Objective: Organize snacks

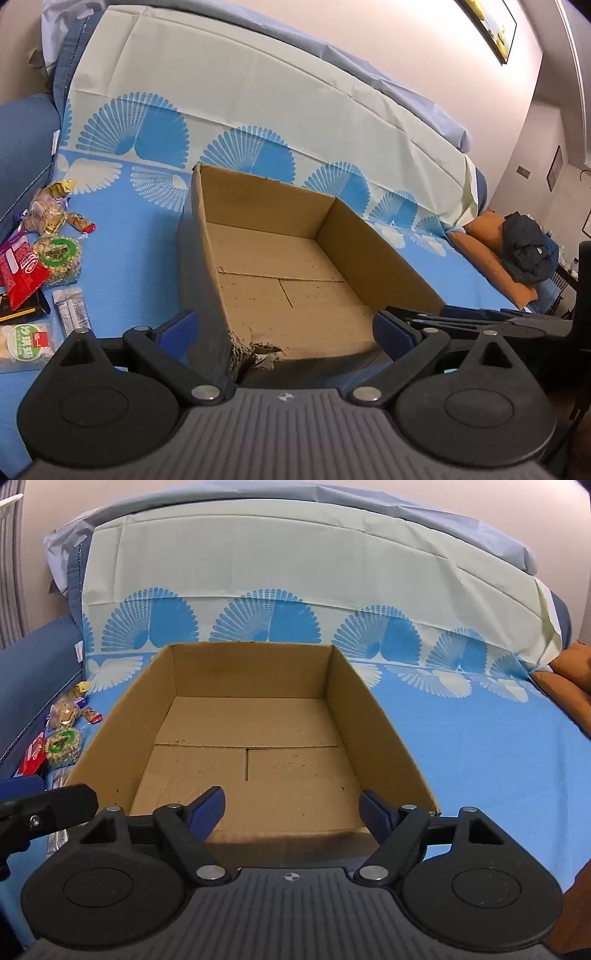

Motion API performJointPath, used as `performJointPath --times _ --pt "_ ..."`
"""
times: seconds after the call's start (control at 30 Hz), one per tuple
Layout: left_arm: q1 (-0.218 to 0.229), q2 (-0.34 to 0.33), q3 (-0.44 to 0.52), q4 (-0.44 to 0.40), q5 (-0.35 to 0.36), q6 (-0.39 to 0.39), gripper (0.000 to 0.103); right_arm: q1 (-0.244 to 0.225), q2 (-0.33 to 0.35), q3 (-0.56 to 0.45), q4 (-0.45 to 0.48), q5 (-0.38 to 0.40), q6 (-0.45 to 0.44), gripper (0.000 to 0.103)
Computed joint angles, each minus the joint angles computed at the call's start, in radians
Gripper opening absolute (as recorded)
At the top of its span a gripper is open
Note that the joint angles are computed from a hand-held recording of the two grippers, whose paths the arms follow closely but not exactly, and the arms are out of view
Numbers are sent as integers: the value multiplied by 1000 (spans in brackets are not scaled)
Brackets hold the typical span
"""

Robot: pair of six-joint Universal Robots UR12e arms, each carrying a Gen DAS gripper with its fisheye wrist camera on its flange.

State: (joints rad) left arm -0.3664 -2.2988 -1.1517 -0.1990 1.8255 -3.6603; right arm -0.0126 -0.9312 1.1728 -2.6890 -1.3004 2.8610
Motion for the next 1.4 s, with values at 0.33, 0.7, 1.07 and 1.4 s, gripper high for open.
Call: performJointPath --times 0.33,0.7,1.07,1.4 --pt "0 -1 1 12 -15 14 100 -8 -10 22 -26 24 1 82" --pt "1 -2 -6 71 -52 57 99 -8 -12 19 -24 33 -4 82" --pt "3 3 -15 77 -53 44 97 -12 -17 27 -18 67 -3 82" --pt "3 4 -13 74 -56 43 96 -13 -17 29 -24 73 -8 82"
